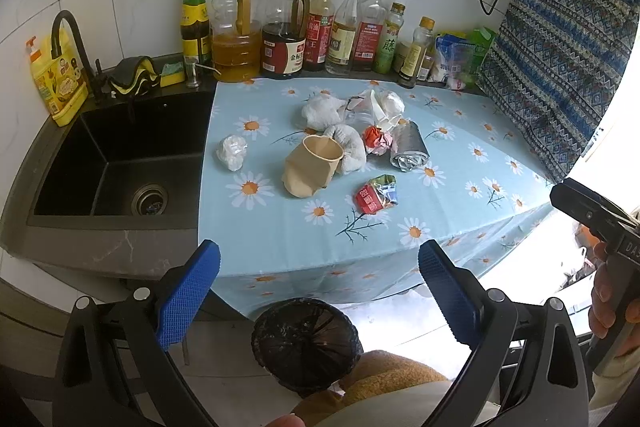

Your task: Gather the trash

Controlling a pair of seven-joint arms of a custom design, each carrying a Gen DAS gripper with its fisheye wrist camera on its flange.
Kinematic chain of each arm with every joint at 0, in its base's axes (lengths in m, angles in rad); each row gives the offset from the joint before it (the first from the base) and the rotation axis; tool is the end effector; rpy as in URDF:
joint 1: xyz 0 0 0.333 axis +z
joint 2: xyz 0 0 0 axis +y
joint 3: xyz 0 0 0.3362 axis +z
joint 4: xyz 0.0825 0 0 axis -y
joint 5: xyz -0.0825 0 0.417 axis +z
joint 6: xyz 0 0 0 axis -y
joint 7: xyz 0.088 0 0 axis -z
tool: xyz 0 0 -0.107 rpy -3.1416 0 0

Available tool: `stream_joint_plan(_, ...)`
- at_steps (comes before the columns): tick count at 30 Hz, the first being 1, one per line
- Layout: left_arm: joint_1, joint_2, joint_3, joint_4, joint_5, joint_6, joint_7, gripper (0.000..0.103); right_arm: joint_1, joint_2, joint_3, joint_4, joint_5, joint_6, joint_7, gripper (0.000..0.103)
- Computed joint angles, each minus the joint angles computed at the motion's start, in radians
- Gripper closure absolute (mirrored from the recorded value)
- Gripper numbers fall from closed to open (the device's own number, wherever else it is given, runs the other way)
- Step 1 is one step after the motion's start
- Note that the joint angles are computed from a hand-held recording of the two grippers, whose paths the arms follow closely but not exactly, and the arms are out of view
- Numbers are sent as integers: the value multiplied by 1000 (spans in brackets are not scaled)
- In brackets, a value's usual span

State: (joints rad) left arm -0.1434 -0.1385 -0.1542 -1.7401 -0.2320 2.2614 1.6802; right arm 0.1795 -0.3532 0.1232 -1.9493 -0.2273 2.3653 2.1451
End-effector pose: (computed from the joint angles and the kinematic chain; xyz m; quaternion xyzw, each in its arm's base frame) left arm 0.5606 -0.1859 0.7159 -0.5491 0.7652 -0.3102 0.1294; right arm 0.4921 0.1645 0.7320 -0.5956 0.7019 -0.2433 0.3056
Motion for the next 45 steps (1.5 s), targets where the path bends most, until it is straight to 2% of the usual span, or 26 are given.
stream_joint_plan(23, 5, -15, 14, -18, -43, -32, 46, 7, 5, -16, 22, -1, -30, -46, 49, 5)
stream_joint_plan(29, 9, 8, 9, -2, -34, -42, 28, 7, 9, -15, 2, -6, -6, -52, 25, 5)
stream_joint_plan(37, 18, 77, 1, 56, -12, -39, -14, 7, 7, 41, -47, 32, 68, -52, -53, 5)
stream_joint_plan(40, 22, 137, -5, 128, 44, -91, -77, 7, -2, 91, -61, 70, 84, -55, -94, 5)
stream_joint_plan(45, 32, 232, -8, 228, 39, -133, -97, 7, -4, 192, -89, 155, 146, -93, -187, 5)
